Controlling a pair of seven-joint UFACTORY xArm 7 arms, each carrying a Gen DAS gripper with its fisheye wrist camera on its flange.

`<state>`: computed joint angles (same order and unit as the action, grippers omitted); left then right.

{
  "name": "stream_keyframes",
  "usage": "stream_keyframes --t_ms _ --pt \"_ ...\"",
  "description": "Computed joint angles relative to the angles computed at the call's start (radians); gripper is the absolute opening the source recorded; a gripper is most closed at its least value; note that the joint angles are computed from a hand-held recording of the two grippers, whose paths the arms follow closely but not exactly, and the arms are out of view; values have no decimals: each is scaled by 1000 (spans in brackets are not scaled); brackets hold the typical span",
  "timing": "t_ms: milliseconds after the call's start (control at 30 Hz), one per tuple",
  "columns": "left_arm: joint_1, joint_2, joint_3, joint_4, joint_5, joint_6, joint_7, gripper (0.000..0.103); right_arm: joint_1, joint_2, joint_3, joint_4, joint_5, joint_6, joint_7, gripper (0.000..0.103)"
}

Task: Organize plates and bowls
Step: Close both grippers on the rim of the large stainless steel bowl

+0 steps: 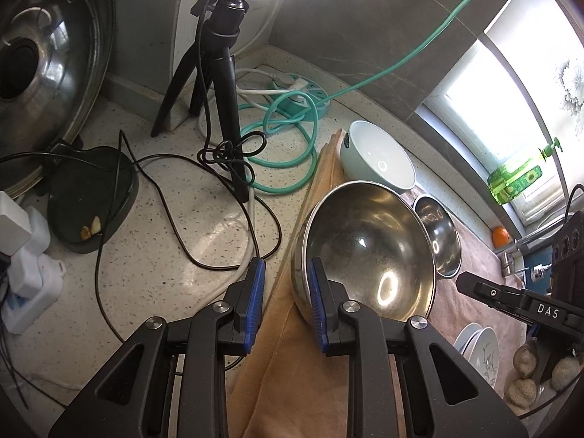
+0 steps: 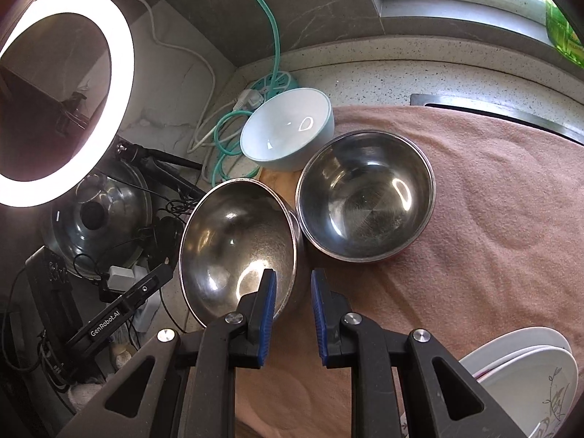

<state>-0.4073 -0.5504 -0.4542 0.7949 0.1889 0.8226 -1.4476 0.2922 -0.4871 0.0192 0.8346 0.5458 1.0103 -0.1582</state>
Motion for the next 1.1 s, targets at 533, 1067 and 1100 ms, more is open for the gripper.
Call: stream_keyframes --t_ms 533,1067,1100 --pt "-5 43 18 -5 -1 -43 27 21 15 50 22 11 -7 -18 13 18" --pt "-14 72 38 -10 -11 -85 42 11 20 73 33 12 -14 -35 24 12" --pt "-14 74 39 -11 -13 -90 42 10 20 74 33 12 -15 -35 24 11"
